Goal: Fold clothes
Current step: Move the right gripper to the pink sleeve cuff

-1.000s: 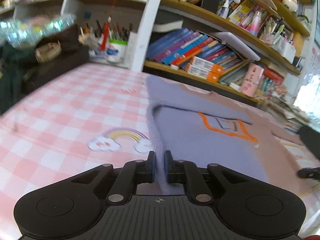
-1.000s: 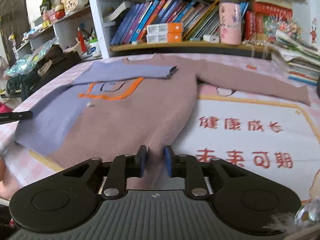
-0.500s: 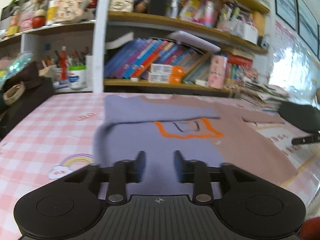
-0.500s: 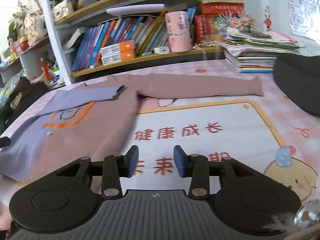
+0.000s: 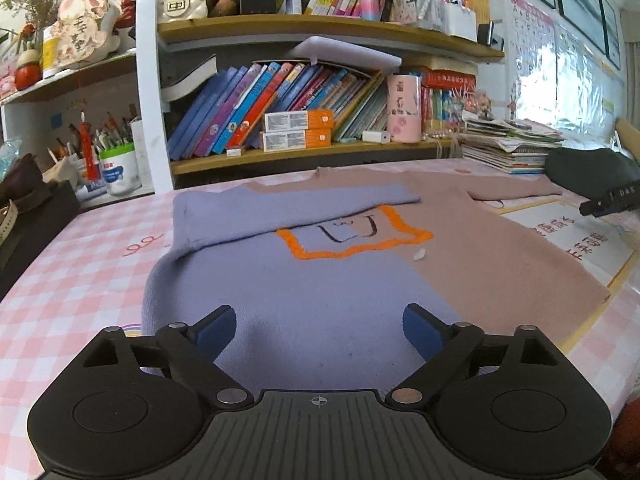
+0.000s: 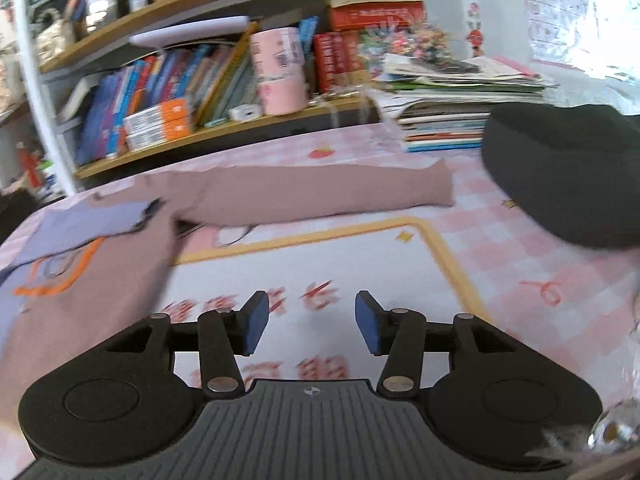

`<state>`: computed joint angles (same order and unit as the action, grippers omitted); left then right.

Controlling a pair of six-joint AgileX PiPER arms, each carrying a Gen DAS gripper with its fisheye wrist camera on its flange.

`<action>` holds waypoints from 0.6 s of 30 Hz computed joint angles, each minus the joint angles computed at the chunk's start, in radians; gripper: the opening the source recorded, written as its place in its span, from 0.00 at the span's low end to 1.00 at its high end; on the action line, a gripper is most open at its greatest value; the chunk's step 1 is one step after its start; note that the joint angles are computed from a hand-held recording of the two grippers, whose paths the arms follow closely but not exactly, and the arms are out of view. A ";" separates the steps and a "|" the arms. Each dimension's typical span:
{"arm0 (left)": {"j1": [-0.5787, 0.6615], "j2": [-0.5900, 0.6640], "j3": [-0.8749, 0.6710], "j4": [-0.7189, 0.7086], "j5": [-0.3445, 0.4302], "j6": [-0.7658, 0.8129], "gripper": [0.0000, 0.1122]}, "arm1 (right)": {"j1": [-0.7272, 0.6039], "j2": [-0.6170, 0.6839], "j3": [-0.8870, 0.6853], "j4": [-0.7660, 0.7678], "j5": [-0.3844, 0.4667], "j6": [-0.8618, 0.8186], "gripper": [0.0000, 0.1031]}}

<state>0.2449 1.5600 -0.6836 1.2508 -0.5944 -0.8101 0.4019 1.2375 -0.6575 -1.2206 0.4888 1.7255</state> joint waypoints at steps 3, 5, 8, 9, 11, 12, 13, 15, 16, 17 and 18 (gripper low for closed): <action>0.016 0.024 -0.042 0.109 -0.020 -0.118 0.84 | -0.077 0.037 -0.023 -0.047 -0.032 0.048 0.56; 0.036 0.032 -0.048 0.141 -0.050 -0.144 0.86 | -0.130 0.079 -0.070 -0.001 -0.049 -0.024 0.57; 0.043 0.039 -0.054 0.153 -0.059 -0.171 0.86 | -0.204 0.151 -0.158 0.102 -0.065 -0.172 0.57; 0.041 0.040 -0.054 0.149 -0.054 -0.177 0.86 | -0.229 0.179 -0.194 0.151 -0.069 -0.238 0.57; 0.031 0.037 -0.051 0.134 -0.035 -0.172 0.86 | -0.291 0.219 -0.248 0.251 -0.106 -0.344 0.57; 0.029 0.034 -0.046 0.123 -0.032 -0.161 0.86 | -0.324 0.237 -0.270 0.308 -0.127 -0.390 0.56; 0.028 0.032 -0.041 0.108 -0.031 -0.146 0.86 | -0.355 0.256 -0.295 0.372 -0.139 -0.439 0.56; 0.028 0.027 -0.028 0.076 -0.031 -0.114 0.86 | -0.410 0.305 -0.356 0.481 -0.138 -0.523 0.56; 0.030 0.025 -0.024 0.066 -0.036 -0.103 0.86 | -0.421 0.328 -0.387 0.495 -0.115 -0.538 0.56; 0.032 0.025 -0.023 0.064 -0.041 -0.102 0.86 | -0.428 0.357 -0.423 0.504 -0.085 -0.560 0.56; 0.034 0.026 -0.024 0.063 -0.044 -0.103 0.86 | -0.435 0.382 -0.452 0.511 -0.064 -0.589 0.56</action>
